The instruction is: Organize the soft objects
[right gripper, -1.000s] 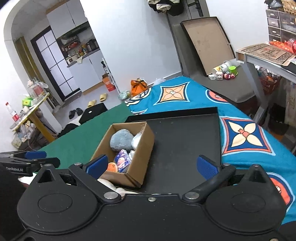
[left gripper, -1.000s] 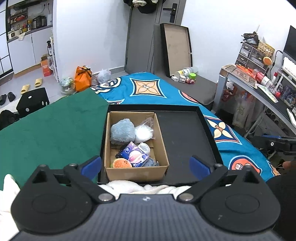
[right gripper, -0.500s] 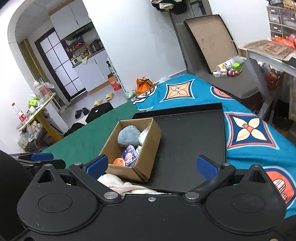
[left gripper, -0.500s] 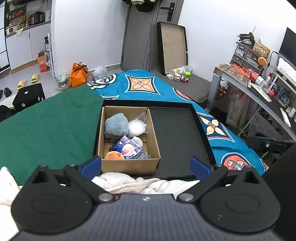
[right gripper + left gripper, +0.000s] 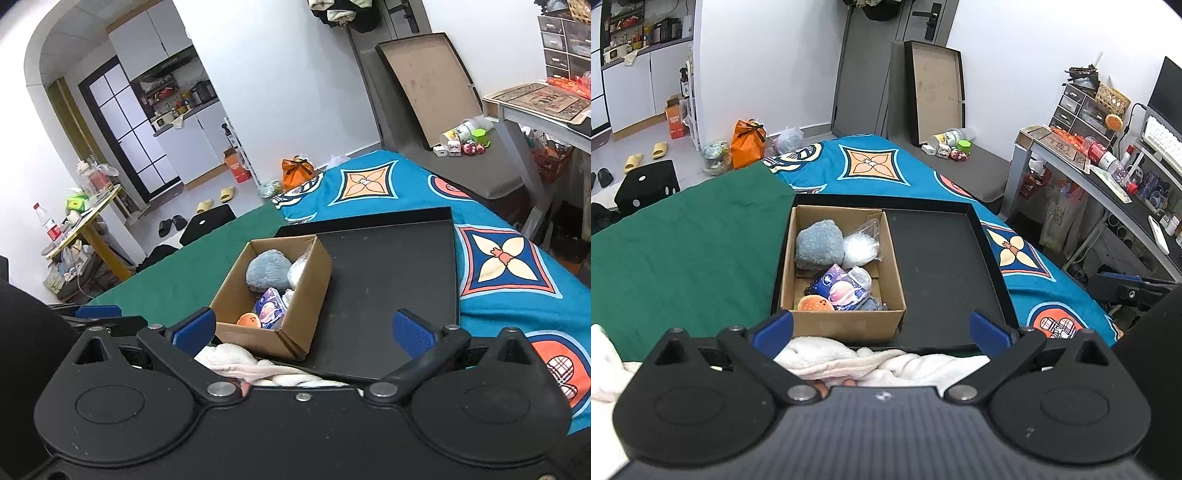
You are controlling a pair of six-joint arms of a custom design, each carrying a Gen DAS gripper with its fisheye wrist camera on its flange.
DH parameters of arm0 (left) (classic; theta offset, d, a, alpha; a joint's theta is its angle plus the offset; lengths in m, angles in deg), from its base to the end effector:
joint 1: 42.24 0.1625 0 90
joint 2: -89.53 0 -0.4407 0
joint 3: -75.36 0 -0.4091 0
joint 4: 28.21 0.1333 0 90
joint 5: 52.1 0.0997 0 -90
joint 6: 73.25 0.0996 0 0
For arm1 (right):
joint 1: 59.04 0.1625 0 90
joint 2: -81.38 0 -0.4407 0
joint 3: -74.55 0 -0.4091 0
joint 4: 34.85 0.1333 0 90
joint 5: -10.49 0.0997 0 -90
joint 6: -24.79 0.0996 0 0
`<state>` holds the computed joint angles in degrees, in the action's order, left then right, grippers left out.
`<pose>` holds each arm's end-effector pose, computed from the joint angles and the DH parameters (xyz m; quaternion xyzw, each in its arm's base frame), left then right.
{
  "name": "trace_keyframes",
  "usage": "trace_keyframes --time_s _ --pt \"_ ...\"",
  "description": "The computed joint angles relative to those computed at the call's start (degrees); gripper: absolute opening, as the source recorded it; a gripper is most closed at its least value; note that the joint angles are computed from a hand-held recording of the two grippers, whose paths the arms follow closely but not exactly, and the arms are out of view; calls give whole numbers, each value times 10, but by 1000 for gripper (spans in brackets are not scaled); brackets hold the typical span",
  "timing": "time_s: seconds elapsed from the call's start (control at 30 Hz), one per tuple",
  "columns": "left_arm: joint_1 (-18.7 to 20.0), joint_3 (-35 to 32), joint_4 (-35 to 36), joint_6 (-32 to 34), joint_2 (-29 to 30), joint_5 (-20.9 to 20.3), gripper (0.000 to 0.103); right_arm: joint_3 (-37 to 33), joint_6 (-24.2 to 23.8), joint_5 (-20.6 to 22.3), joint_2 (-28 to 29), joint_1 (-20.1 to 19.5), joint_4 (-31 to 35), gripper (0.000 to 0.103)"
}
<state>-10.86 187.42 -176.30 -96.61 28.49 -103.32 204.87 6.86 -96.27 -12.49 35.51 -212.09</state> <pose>-0.3926 -0.4687 0.1653 0.2656 0.9035 -0.2613 0.2120 0.1389 -0.4266 0.3761 0.1129 -0.8888 0.4061 0.1802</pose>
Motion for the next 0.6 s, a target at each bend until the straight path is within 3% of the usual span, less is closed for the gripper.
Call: trace_keyframes --time_s 0.6 --pt "-3 -1 2 4 0 7 101 3 2 -3 -2 1 -3 103"
